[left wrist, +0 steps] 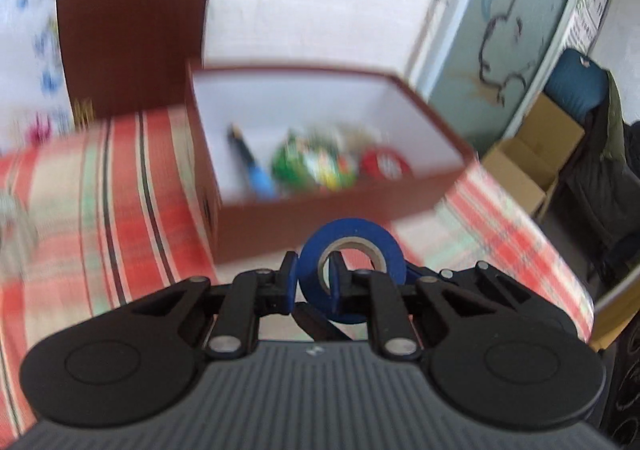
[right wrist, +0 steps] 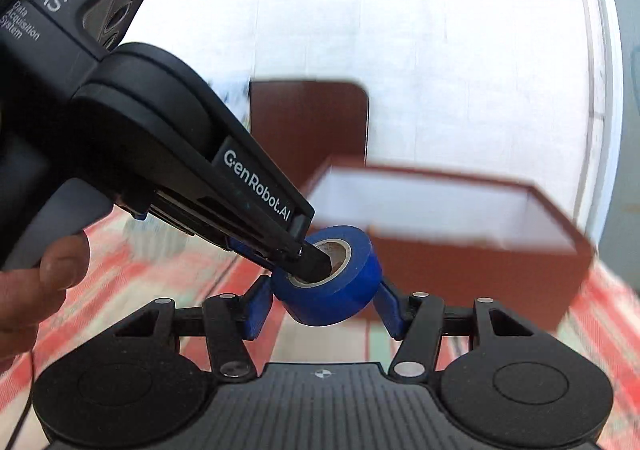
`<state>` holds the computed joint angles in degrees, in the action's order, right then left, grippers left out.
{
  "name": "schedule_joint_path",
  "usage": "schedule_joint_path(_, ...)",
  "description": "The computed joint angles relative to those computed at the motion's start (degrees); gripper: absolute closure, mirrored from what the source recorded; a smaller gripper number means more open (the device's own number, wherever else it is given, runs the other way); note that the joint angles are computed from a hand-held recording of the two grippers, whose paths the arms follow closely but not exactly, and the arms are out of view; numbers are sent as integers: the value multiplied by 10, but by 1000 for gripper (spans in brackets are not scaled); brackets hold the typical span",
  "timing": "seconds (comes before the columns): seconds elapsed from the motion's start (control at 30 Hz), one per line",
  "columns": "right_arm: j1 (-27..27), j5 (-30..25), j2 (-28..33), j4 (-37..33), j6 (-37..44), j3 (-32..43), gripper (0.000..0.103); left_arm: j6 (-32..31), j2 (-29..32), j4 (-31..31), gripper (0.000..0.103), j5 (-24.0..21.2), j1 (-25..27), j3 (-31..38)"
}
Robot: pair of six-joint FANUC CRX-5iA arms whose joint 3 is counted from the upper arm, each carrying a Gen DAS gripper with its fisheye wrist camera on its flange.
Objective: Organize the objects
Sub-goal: 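Carry the blue tape roll into the brown box and open the left gripper, then move the left gripper back toward the clear packing tape roll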
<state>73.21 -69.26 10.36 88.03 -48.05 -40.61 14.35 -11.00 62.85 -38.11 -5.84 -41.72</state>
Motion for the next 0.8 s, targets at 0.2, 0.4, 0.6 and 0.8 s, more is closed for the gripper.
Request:
schedule_joint_path(0.2, -98, 33, -1, 79, 11, 10, 47, -2, 62, 37, 84, 70, -49, 67)
schedule_joint_path(0.4, -140, 78, 13, 63, 5, 26, 43, 82, 123, -35, 70, 121, -65, 118)
schedule_joint_path(0.6, -89, 1, 22, 65, -79, 1, 42, -47, 87, 87, 60, 130, -83, 51)
schedule_joint_path(0.8, -29, -40, 35, 22, -82, 18, 41, -128, 15, 169, 58, 163, -100, -21)
